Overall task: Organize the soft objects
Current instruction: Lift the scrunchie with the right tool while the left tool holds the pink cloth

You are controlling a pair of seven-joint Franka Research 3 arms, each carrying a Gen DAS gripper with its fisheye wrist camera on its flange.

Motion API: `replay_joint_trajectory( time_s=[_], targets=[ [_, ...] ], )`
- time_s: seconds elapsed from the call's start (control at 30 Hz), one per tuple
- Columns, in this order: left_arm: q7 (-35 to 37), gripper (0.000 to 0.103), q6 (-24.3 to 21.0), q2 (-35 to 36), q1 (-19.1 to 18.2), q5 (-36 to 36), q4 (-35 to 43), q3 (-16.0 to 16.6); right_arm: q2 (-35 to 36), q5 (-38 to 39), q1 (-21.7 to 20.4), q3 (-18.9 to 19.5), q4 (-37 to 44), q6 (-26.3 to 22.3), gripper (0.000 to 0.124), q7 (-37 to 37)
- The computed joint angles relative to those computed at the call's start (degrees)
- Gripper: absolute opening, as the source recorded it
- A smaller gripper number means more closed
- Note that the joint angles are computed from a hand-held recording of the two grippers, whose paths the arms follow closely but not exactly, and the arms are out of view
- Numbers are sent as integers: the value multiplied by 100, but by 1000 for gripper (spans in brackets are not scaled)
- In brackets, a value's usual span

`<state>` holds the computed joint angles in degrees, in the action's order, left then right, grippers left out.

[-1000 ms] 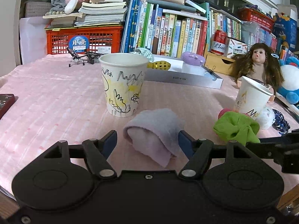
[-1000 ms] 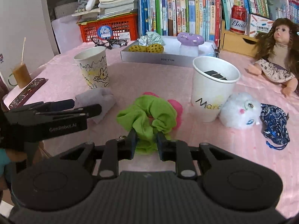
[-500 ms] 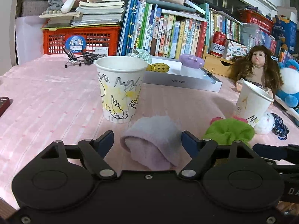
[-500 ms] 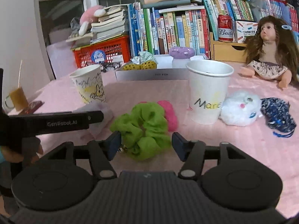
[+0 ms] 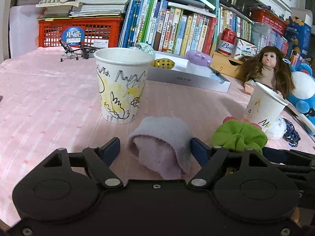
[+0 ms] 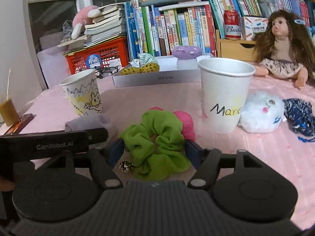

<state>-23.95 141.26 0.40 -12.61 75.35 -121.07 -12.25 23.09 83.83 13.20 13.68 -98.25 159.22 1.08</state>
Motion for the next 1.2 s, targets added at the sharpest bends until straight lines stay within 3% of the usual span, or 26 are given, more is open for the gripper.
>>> replay_joint_trajectory(
  time_s=[0.2,0.33,0.47,0.6,1.2],
  targets=[
    [4,62,186,16,28,75,5,21,69,-49,12,8,49,41,79,77],
    [100,59,146,68,10,92,52,20,132,65,37,65,100,257,78,-139],
    [117,41,440,60,39,170,26,59,121,107,46,84,87,317,62,-285],
    [255,28,394,82,9,100,96,37,88,54,38,70,65,239,54,-217],
    [628,24,429,-342,-8,159,158,-135,-522,770,27,-135,-275,-221,47,-956]
  ],
)
